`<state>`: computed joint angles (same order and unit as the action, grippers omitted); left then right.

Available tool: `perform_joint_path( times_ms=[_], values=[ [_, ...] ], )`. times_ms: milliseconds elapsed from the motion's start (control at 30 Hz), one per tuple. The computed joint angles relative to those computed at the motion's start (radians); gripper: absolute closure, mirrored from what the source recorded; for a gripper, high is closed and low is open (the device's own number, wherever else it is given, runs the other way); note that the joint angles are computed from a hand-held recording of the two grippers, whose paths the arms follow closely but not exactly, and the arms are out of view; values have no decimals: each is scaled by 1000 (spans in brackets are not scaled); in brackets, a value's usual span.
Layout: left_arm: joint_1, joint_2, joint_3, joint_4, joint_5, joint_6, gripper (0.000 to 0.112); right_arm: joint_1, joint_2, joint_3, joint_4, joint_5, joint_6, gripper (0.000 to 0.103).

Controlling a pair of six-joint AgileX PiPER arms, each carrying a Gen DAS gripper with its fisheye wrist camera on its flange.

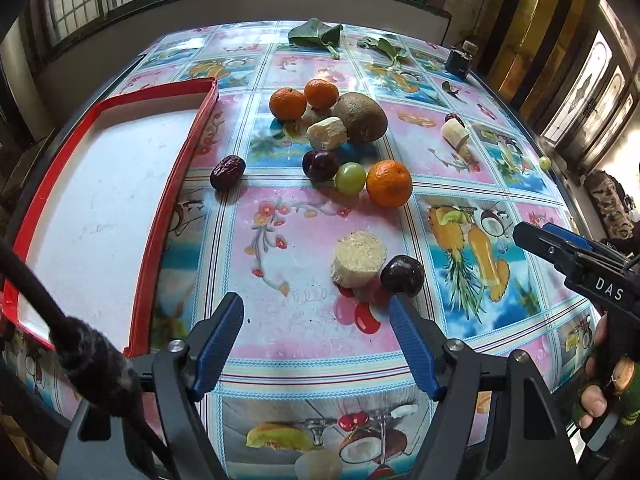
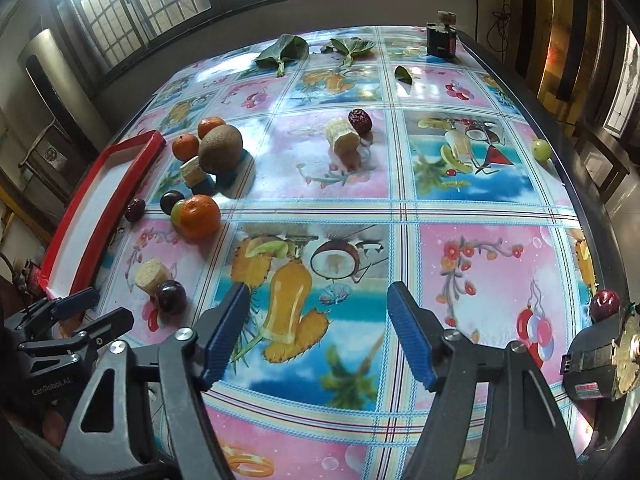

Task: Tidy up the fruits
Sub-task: 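Move left tool to the round beige cake while right tool approaches a cream cube, then close left tool on the round cake while right tool grasps the cream cube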

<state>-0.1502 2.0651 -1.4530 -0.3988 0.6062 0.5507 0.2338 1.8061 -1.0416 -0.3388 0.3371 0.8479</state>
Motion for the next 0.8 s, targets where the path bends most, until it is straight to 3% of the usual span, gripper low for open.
perform_joint_path(
  times_ms=[200,400,467,533,800],
  values=[
    [-28,51,-73,18,20,-17,46,-19,27,-38,-22,18,16,31],
    [-41,93,-134,21,34,-30,54,-56,100,-128,93,24,-131,31],
    [-39,101,-150,5,47,-13,61,-82,146,-188,149,41,-197,33],
    [-34,103,-152,-12,52,7,62,-113,199,-258,245,46,-303,41],
    [21,140,-193,-148,136,136,62,-150,386,-542,249,172,-346,46]
  ],
)
